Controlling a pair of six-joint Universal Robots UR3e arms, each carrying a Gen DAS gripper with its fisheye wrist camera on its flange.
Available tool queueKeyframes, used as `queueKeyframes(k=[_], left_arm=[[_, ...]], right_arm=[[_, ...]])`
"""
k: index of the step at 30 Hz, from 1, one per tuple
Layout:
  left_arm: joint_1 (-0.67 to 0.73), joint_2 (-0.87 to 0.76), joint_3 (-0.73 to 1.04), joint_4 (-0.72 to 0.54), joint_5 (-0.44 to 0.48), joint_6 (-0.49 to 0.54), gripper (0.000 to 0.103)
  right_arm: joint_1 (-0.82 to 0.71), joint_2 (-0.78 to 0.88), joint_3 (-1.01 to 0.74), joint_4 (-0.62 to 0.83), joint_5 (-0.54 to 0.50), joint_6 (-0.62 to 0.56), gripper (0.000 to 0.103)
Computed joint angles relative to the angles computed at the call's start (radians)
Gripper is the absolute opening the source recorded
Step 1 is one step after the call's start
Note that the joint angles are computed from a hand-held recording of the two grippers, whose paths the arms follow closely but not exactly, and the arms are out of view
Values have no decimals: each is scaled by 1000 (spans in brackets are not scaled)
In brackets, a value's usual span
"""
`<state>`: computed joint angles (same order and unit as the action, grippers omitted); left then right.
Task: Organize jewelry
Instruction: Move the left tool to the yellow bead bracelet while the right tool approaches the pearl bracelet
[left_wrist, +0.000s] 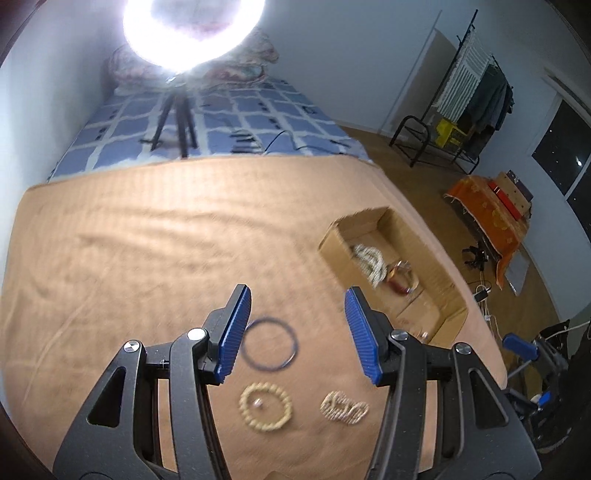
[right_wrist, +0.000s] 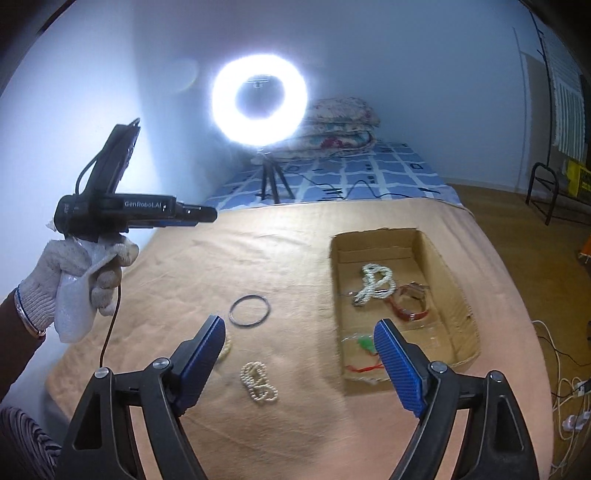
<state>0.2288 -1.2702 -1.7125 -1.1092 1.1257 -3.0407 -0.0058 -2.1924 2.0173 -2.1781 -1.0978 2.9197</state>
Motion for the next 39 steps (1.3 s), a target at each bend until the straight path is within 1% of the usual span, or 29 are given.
queueKeyframes(k=[2,7,10,12,14,16,17,18,22,23,25,28,29,31,34,39], left_arm=[[34,54,-64,-19,-4,44,54],[129,164,-211,-90,-36,156,54],[179,212,-282,-126,-58,212,54],[214,243,-322,-150,-78,239,54],[251,267,-353,-181,-101,270,54],[277,285,-373,-209,-108,306,54],[294,299,-383,-226,-114,327,54],[310,312,-390,-246,-121,346,54],[361,330,-415,-307,-143,401,54],[367,328,-425,-314,-146,407,48],[369,317,-440,-330,-148,419,43],[332,286,-466,-295,-141,405,42],[309,271,-474,-269,-134,391,36],[270,235,-483,-226,-120,365,28],[209,193,-498,-147,-85,319,28],[174,154,-503,-102,-70,280,28]], right_arm=[[40,5,19,-18,-21,24,85],[135,42,64,-61,-70,63,76],[203,94,83,-98,-114,80,69],[226,127,93,-105,-118,94,61],[244,164,104,-123,-114,108,57],[284,222,108,-155,-131,113,53],[300,244,105,-166,-142,111,49],[312,270,103,-173,-146,102,48],[324,327,103,-187,-160,89,48],[326,340,100,-188,-164,83,48],[318,363,96,-183,-158,64,48],[320,388,89,-191,-168,59,48],[322,396,89,-196,-171,59,48],[330,414,85,-203,-177,58,48],[351,441,72,-216,-200,58,48],[362,473,62,-240,-206,64,48]])
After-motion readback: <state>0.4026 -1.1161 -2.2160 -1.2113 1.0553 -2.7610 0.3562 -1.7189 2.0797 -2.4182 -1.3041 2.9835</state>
